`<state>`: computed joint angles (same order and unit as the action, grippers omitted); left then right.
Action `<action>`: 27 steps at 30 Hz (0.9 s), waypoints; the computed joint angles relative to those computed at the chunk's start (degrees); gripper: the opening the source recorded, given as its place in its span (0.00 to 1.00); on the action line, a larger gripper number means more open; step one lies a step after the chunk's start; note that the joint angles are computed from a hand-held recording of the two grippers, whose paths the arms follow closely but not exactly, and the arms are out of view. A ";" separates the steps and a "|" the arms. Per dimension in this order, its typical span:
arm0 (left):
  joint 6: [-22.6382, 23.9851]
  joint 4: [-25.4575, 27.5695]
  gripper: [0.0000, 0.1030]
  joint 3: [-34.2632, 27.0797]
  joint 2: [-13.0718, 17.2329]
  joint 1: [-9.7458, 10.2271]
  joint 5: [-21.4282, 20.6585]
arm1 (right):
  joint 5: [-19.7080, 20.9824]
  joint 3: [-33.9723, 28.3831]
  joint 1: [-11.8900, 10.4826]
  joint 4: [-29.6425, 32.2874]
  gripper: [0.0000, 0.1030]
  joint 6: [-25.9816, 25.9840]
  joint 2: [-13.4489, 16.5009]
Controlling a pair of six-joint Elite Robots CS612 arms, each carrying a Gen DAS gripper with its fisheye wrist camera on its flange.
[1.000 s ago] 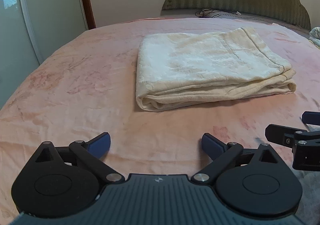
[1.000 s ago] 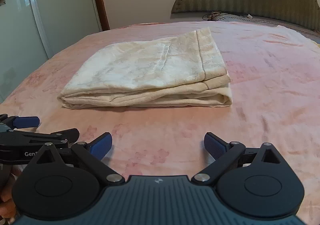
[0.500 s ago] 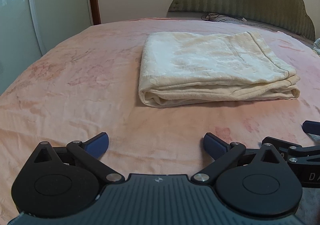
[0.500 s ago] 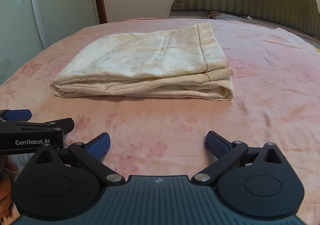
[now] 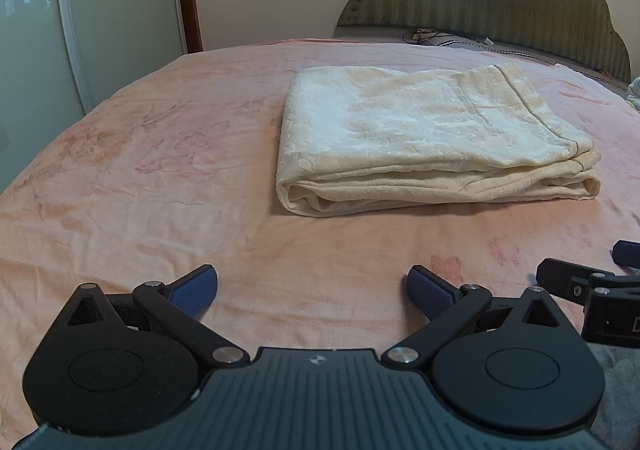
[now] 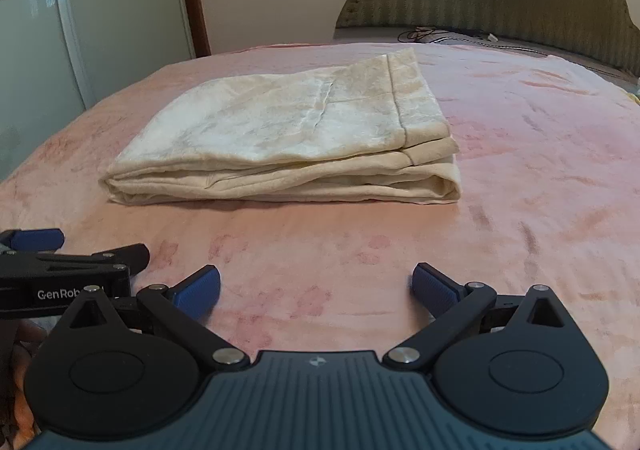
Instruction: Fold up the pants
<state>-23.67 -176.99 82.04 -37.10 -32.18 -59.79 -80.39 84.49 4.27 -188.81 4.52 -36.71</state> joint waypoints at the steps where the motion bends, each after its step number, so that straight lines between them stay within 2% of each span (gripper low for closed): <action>1: -0.12 0.01 1.00 0.00 -0.01 0.03 -0.09 | -0.57 -0.16 0.02 -0.14 1.00 0.22 0.13; 5: -0.19 -0.18 1.00 -0.02 0.04 0.04 -0.04 | -4.83 -1.10 1.16 2.02 1.00 -4.01 0.29; 9: -0.27 -0.33 1.00 0.01 0.08 -0.01 0.06 | -2.97 -1.03 0.60 1.02 1.00 -2.79 0.53; 27: -0.84 -0.64 1.00 0.17 0.06 0.11 -0.55 | -3.58 -0.97 0.63 1.35 1.00 -3.60 0.43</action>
<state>-24.51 -177.63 82.20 -37.03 -32.07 -60.34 -83.97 83.52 4.91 -187.47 0.92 -36.28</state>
